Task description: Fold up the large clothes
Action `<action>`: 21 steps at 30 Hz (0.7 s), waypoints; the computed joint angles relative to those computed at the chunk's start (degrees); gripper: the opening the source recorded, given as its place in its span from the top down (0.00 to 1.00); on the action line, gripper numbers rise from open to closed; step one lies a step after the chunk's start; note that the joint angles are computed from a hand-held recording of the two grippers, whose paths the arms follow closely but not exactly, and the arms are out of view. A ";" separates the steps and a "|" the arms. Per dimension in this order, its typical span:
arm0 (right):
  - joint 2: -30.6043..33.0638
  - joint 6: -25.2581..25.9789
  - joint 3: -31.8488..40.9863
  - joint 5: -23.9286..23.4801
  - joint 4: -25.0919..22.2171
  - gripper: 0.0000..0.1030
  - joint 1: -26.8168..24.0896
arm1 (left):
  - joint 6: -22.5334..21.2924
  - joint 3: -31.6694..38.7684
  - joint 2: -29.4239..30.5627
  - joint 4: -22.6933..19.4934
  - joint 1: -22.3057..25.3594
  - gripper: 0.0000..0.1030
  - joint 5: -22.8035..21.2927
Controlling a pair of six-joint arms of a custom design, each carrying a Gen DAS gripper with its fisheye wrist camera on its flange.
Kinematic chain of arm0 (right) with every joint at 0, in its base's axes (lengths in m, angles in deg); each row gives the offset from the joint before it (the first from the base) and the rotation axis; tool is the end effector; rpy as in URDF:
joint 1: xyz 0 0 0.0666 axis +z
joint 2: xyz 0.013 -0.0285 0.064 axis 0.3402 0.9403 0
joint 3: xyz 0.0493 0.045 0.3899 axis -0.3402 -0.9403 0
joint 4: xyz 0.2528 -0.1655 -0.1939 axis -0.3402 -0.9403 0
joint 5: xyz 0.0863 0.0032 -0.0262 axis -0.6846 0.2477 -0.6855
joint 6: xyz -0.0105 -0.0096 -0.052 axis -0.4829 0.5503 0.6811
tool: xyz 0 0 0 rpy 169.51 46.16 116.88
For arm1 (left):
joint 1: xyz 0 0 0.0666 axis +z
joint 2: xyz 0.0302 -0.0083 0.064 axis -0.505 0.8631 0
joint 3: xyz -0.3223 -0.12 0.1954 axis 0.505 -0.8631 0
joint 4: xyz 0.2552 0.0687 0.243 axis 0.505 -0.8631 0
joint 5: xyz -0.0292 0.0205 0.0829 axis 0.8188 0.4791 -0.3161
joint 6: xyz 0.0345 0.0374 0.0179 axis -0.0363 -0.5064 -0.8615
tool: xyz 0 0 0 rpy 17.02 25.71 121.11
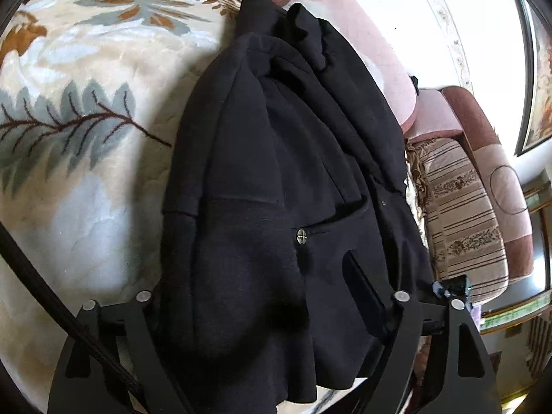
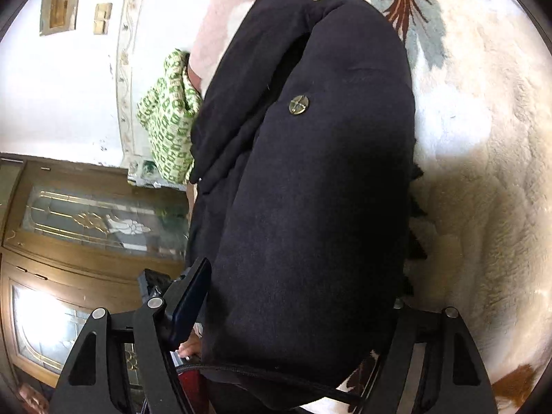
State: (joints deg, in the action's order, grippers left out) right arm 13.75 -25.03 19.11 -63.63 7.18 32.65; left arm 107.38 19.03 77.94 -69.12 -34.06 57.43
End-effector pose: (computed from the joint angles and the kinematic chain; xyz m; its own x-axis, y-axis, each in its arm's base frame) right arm 0.5198 0.1420 0.2800 -0.8966 0.4155 -0.1531 0.0486 0.4360 0.8986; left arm 0.5367 -0.0547 0.3232 -0.9029 -0.2922 -0.3152 -0.0257 0.7687 -0.6391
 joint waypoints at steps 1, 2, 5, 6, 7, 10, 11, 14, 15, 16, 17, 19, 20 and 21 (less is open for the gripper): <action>-0.20 -0.81 -0.47 0.09 0.89 0.23 -0.02 | -0.43 -0.09 -0.06 0.23 -0.25 0.16 -0.51; -0.50 -1.73 -1.25 0.08 2.09 0.23 -0.32 | -0.76 -0.27 -0.17 0.64 -0.54 0.14 -1.00; -1.44 -6.21 -3.68 2.96 6.27 0.21 -0.53 | -0.87 -0.63 -0.19 1.79 -1.04 0.10 -1.75; -1.65 -8.88 -4.52 3.93 8.78 0.18 -0.62 | -0.73 -0.72 -0.22 1.98 -1.04 0.09 -1.85; -1.79 -10.52 -5.05 4.30 10.26 0.18 -0.87 | -0.27 -0.76 -0.22 2.27 -1.17 0.09 -2.20; -2.21 -7.59 -3.08 9.39 4.48 0.14 0.73 | 0.76 -0.94 -0.53 2.52 -1.98 0.08 -4.54; -1.71 -4.80 -0.78 11.58 0.41 0.12 1.90 | 1.15 -0.79 -0.62 2.25 -2.68 0.08 -6.70; -0.03 5.92 6.37 20.65 -13.03 0.14 5.78 | 0.67 1.20 -0.38 -1.48 -5.40 0.12 -15.08; 0.43 8.85 8.29 23.94 -16.15 0.28 6.75 | 0.65 2.44 -0.03 -3.86 -6.33 0.21 -18.70; 0.98 10.78 9.97 26.42 -18.79 0.38 7.34 | 0.52 3.39 0.10 -6.09 -6.93 0.46 -21.85; 1.33 11.23 10.66 26.48 -19.65 0.49 7.28 | 0.46 4.88 0.19 -8.67 -7.56 0.68 -24.58; 1.27 8.68 10.25 22.92 -17.23 0.59 6.02 | 0.40 6.28 -0.69 -10.55 -7.46 0.83 -25.07; 0.80 8.44 9.92 21.75 -16.72 0.63 5.33 | 0.54 6.49 -1.39 -10.69 -7.20 0.86 -24.78; 0.26 8.25 9.91 20.92 -16.14 0.66 5.03 | 0.78 6.53 -2.26 -10.53 -6.89 0.86 -24.36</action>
State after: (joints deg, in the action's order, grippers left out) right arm 14.01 -16.78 29.02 -42.70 -8.97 37.68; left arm 108.16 25.56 75.68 -79.65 -40.94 33.07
